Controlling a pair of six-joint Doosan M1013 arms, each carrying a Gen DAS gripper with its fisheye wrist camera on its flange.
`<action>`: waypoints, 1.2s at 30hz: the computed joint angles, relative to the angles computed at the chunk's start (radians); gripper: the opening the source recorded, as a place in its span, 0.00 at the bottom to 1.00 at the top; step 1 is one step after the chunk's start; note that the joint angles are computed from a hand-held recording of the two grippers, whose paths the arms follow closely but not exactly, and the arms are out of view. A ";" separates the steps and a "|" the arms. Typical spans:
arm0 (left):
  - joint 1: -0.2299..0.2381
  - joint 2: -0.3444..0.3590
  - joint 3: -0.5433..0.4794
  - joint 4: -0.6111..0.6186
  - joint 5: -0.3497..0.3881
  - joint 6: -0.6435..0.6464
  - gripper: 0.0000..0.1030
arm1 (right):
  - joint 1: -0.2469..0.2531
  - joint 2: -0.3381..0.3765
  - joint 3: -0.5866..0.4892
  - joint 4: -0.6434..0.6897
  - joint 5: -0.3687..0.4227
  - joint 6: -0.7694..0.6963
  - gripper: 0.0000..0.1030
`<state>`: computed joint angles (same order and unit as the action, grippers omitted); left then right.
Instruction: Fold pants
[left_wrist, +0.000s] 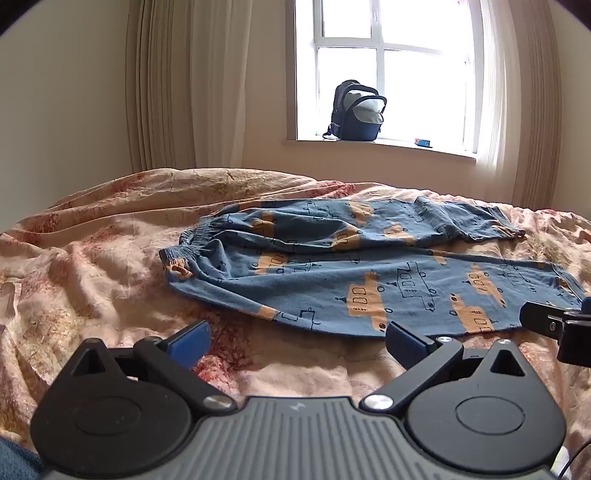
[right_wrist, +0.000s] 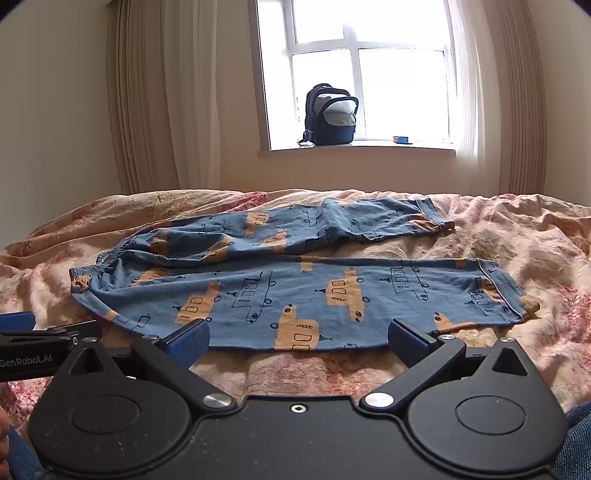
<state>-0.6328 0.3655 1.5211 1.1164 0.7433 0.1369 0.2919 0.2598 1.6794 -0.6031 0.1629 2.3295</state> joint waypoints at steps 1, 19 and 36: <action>0.000 0.000 0.000 -0.001 0.001 0.002 1.00 | 0.000 0.000 0.001 -0.010 -0.002 0.010 1.00; -0.001 0.001 0.001 0.009 0.005 0.001 1.00 | -0.001 -0.001 0.002 -0.010 -0.003 0.010 1.00; -0.001 0.001 0.001 0.010 0.006 0.001 1.00 | 0.000 -0.001 0.002 -0.015 -0.003 0.015 1.00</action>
